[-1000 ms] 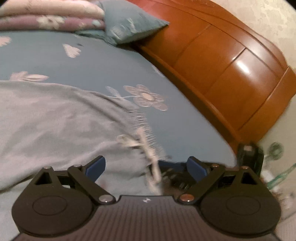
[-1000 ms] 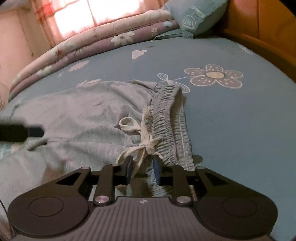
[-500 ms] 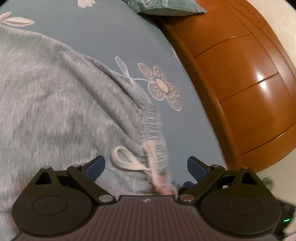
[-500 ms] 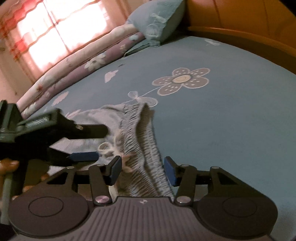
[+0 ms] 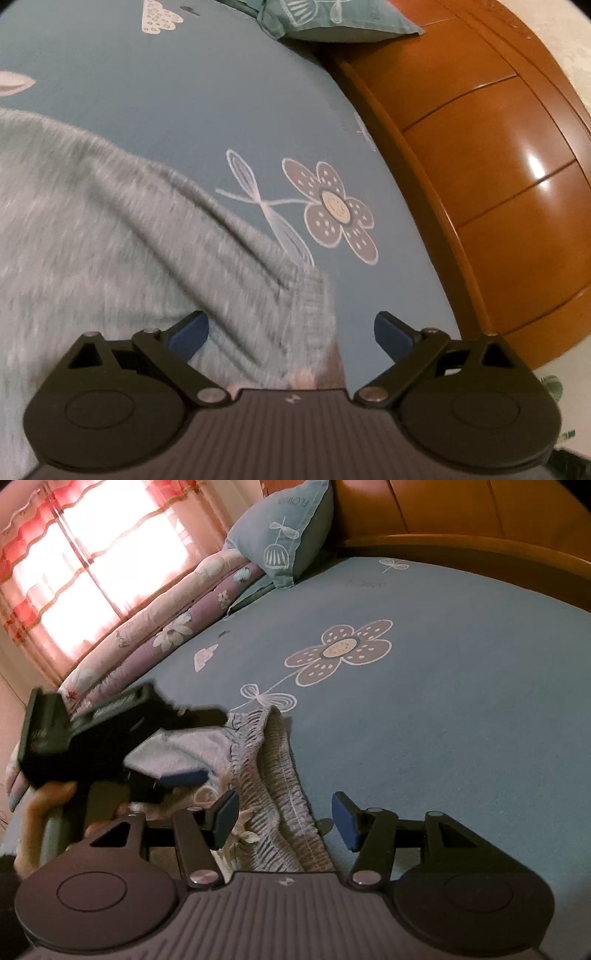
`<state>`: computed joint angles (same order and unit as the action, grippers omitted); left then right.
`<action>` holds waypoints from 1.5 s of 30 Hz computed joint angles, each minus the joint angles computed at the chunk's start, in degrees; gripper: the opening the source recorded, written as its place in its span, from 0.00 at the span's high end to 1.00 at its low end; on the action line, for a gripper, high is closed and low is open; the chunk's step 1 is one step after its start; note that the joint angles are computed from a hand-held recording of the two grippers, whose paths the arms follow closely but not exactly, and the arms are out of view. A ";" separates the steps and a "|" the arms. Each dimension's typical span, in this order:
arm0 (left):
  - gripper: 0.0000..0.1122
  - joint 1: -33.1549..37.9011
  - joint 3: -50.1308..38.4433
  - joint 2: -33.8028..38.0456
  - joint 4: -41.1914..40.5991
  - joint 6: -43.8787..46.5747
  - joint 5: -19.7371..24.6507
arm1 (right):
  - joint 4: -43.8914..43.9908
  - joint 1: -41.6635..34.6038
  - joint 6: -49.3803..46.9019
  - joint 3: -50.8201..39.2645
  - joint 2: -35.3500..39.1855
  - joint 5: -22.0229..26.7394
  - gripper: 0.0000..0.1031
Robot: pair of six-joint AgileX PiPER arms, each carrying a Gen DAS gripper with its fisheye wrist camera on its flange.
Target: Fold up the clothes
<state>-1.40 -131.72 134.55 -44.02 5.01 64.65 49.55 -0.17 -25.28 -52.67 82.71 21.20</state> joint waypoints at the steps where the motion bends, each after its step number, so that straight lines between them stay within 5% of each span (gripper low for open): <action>1: 0.15 -0.07 -2.01 0.61 0.85 -1.10 1.33 | -0.23 0.08 0.25 -0.12 0.13 0.04 0.41; 3: 0.15 0.25 0.83 -1.80 0.83 0.38 1.25 | -0.24 0.10 0.33 -0.26 0.14 0.18 0.40; 11: 0.14 8.19 41.93 -25.85 -14.14 24.49 -4.36 | -1.85 0.27 2.87 0.42 -1.03 -1.00 0.37; 18: 0.14 6.88 50.83 -29.96 -15.65 28.08 -3.47 | -2.12 0.58 3.89 0.33 -1.37 -1.38 0.36; 22: 0.14 9.78 61.87 -42.05 -19.86 35.59 -7.45 | 2.32 -1.09 1.21 0.50 -1.37 -0.69 0.36; 32: 0.14 6.02 83.62 -67.08 4.00 22.89 -23.71 | 9.08 4.69 -6.90 -2.02 0.35 3.99 0.27; 36: 0.14 6.29 85.56 -67.07 2.77 20.74 -20.35 | 13.95 9.44 -12.04 -4.52 3.49 9.00 0.21; 41: 0.13 7.38 89.00 -69.66 0.87 22.20 -18.78 | 0.80 13.94 2.55 -10.51 9.19 13.33 0.21; 45: 0.12 7.69 88.18 -72.59 5.07 19.92 -13.37 | 0.35 12.90 4.42 -10.11 9.15 14.25 0.21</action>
